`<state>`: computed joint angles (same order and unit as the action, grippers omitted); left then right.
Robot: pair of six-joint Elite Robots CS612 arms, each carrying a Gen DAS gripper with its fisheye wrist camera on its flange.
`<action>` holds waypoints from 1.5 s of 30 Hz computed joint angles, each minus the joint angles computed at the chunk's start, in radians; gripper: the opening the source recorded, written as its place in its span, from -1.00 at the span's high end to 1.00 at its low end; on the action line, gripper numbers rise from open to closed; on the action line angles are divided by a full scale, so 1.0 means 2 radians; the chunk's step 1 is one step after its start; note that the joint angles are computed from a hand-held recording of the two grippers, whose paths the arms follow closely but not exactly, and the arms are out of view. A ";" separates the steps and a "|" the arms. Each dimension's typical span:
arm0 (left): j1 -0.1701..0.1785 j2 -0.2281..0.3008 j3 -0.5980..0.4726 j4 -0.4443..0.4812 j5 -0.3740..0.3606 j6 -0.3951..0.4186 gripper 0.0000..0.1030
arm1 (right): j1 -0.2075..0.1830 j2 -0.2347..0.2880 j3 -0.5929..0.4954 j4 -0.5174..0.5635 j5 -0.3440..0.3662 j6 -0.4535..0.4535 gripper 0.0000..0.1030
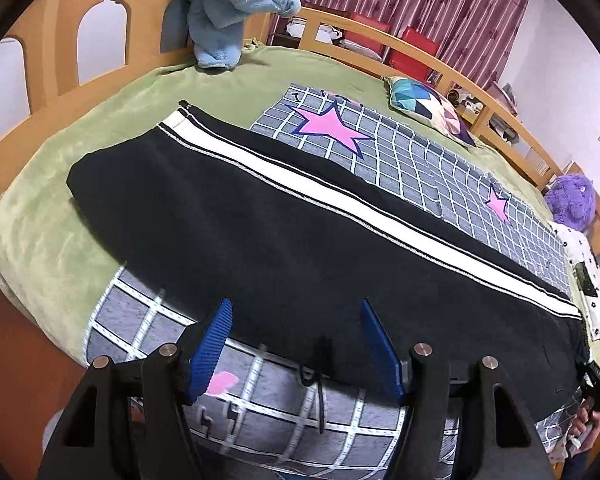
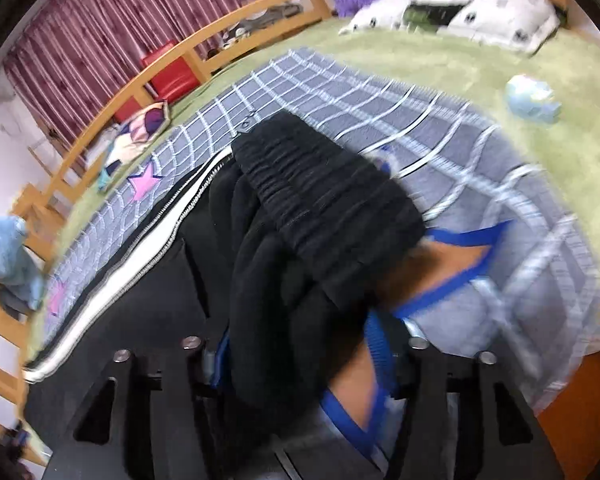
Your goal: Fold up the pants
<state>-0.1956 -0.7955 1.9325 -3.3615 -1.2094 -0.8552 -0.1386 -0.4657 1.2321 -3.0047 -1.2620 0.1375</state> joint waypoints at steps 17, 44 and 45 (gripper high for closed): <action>0.059 0.012 -0.043 0.020 0.016 0.046 -0.23 | 0.073 -0.054 0.043 -0.056 -0.072 -0.113 -0.17; 0.068 0.066 -0.140 0.028 -0.038 0.058 -0.26 | 0.153 0.105 -0.273 0.280 -0.009 -0.338 0.86; 0.069 0.067 -0.140 0.022 -0.038 0.053 -0.26 | 0.155 0.103 -0.270 0.278 -0.015 -0.347 0.88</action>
<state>-0.0571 -0.6622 1.6534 -3.3174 -1.2849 -0.7491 0.1706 -0.2601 0.6924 -2.4496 -1.2927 -0.5556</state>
